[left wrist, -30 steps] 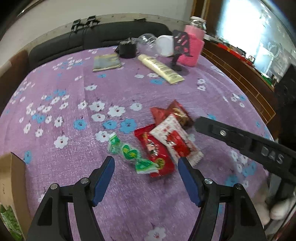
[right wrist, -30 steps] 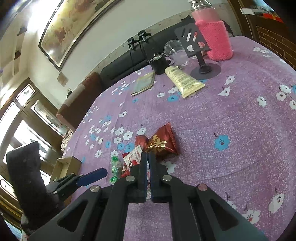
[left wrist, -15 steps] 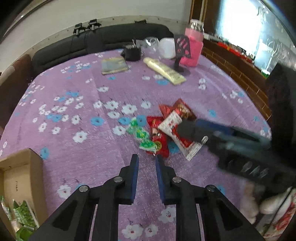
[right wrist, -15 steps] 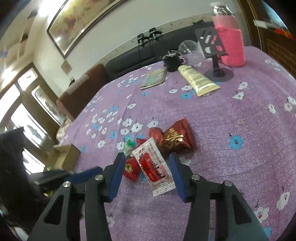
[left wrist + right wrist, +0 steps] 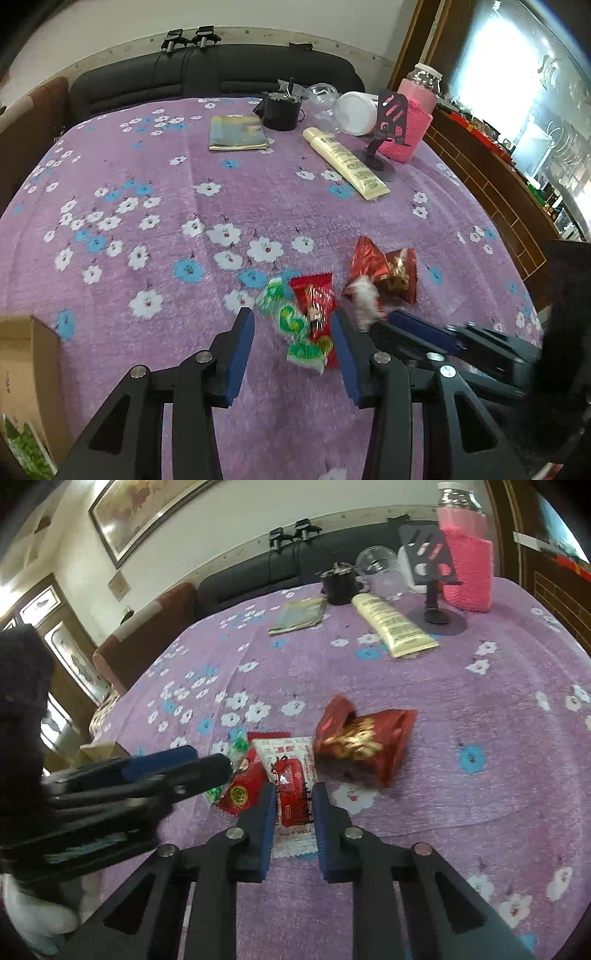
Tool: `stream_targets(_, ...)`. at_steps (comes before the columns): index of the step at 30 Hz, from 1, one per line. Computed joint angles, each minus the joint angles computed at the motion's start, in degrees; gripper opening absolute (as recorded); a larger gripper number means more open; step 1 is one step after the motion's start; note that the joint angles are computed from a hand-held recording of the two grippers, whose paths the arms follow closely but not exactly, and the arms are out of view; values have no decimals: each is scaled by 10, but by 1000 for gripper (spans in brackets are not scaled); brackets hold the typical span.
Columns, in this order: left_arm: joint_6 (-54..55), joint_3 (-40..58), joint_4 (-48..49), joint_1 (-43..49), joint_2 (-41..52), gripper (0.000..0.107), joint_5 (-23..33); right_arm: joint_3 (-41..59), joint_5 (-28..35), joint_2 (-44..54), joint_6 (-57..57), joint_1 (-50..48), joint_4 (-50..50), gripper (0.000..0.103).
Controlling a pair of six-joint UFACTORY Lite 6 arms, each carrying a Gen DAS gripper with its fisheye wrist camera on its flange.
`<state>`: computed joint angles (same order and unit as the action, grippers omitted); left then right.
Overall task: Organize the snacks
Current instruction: 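Grasp the green-wrapped candy with the left gripper while the right gripper grasps a white-red packet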
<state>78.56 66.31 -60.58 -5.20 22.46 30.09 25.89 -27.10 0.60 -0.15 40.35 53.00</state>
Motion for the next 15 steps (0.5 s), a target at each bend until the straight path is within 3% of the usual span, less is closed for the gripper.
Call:
stream_targets(6,26,26,-15,-22,38,43,-21,-49,-9,-72,-1,-15,12,18)
stream_targets(8,37,23,-18,-23,33,25,-18,-58,-9,-82,23,-23,-11,18)
stream_targets(11,40,9,-5,-24,16,11,-21,-53,-8,-76,33,-25,-24,18)
stream_targets(15,57,-22,2,-5,-8,11,-6,-52,-8,-78,34,-20,-28,18)
